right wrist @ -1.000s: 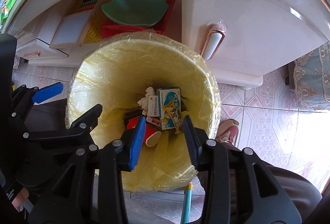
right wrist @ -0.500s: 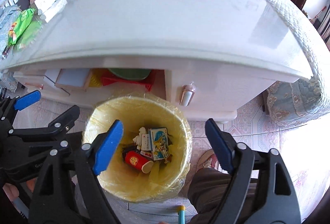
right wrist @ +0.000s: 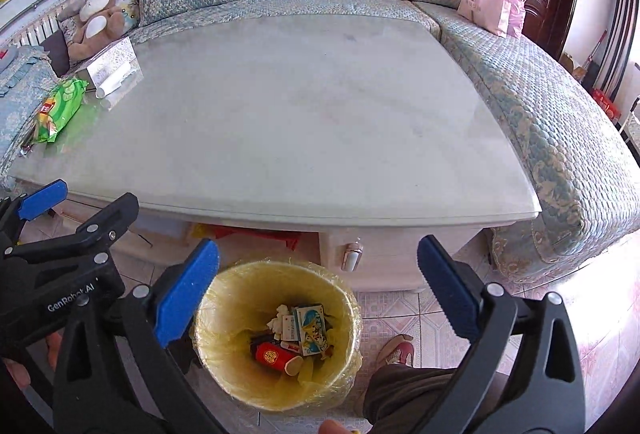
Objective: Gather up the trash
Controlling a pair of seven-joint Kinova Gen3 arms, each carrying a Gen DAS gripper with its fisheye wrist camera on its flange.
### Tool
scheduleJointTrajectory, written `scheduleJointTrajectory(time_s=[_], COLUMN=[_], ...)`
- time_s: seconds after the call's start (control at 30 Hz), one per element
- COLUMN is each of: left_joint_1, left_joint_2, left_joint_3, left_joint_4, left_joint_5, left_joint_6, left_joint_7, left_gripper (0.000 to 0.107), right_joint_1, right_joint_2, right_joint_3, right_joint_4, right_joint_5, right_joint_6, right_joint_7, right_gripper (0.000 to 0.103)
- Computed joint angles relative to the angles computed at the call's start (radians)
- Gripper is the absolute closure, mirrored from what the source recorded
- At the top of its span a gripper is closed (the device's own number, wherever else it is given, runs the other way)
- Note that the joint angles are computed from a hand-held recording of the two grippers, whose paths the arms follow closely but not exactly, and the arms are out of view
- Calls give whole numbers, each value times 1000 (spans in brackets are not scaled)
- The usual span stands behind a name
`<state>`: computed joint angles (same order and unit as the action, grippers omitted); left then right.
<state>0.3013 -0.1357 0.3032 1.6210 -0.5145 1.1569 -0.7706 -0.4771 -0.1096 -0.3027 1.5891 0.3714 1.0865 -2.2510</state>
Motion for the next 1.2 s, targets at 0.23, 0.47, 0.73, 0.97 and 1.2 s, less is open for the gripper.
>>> scheduleJointTrajectory(time_s=[0.23, 0.47, 0.73, 0.97, 1.2], left_joint_1=[-3, -52, -121, -132, -210], left_joint_2=[-82, -185, -221, -243, -292], left_joint_3=[45, 133, 228, 184, 256], left_joint_4=[3, 20, 20, 30, 43], left_joint_5=[27, 32, 64, 144, 75], left_joint_6=[102, 168, 187, 130, 76], left_joint_7=[-4, 24, 26, -21, -17], left_gripper=[12, 12, 12, 12, 12], right_joint_1=[-26, -21, 20, 69, 126], right_joint_2=[-63, -144, -192, -238, -266], right_joint_3=[-78, -178, -217, -214, -235], right_joint_4=[-8, 20, 55, 83, 99], right_joint_5=[53, 96, 67, 16, -10], right_joint_6=[108, 169, 144, 99, 50], right_joint_7=[-66, -145, -133, -104, -71], right_gripper=[6, 6, 6, 6, 6])
